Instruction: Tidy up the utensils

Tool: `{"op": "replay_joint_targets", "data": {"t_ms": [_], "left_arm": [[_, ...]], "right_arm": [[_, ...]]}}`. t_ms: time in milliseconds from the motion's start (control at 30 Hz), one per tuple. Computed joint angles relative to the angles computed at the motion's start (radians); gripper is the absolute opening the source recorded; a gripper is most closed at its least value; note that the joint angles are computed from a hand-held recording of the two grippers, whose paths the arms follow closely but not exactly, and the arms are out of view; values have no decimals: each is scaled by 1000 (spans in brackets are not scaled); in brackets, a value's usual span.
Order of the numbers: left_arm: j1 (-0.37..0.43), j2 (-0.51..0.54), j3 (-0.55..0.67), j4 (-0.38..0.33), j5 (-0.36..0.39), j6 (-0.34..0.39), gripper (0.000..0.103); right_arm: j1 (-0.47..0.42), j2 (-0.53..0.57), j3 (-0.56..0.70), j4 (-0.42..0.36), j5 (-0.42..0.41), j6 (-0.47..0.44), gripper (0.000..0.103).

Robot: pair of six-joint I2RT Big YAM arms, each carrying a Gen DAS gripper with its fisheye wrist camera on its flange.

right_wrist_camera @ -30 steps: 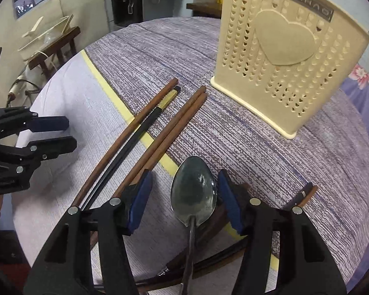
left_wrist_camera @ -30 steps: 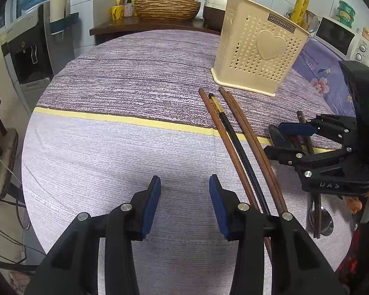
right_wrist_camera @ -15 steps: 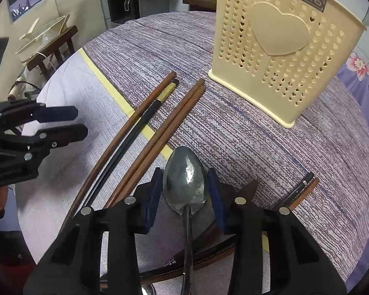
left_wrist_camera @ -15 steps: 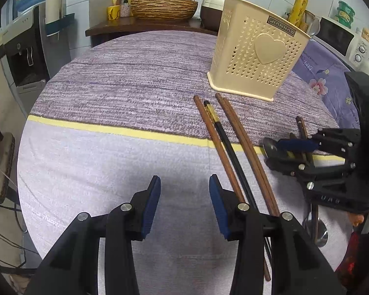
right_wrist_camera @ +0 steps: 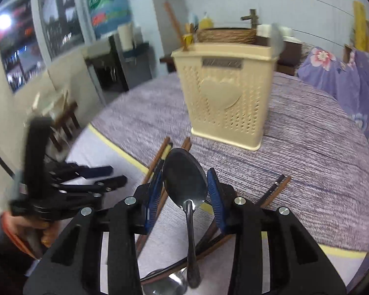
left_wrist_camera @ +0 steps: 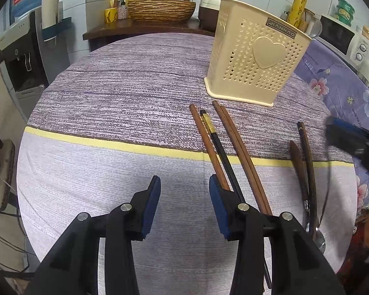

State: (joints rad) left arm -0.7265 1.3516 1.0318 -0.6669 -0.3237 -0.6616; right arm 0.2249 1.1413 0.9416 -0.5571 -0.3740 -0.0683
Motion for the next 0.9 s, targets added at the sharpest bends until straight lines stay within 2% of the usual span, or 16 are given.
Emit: {"op": "replay_joint_targets", "data": {"t_ms": [133, 267, 367, 433, 567, 600, 667, 733, 900], "left_arm": [[23, 21, 30, 1, 23, 2, 41], [34, 70, 92, -4, 31, 16, 39], [39, 118, 143, -23, 16, 30, 34], [43, 145, 164, -44, 10, 23, 29], [43, 166, 176, -47, 22, 14, 28], [39, 173, 181, -54, 6, 18, 28], [35, 180, 182, -61, -19, 13, 25], [43, 173, 171, -48, 0, 8, 25], [31, 178, 178, -68, -26, 15, 25]], "right_arm": [[-31, -67, -22, -3, -19, 33, 38], [-20, -116, -55, 18, 53, 46, 37], [-25, -144, -73, 22, 58, 61, 37], [-30, -148, -82, 25, 47, 61, 37], [-31, -157, -91, 24, 54, 54, 35], [-33, -154, -89, 15, 45, 55, 28], [-36, -151, -87, 13, 33, 56, 28], [-32, -157, -94, 22, 40, 62, 26], [-23, -136, -88, 18, 41, 55, 26]]}}
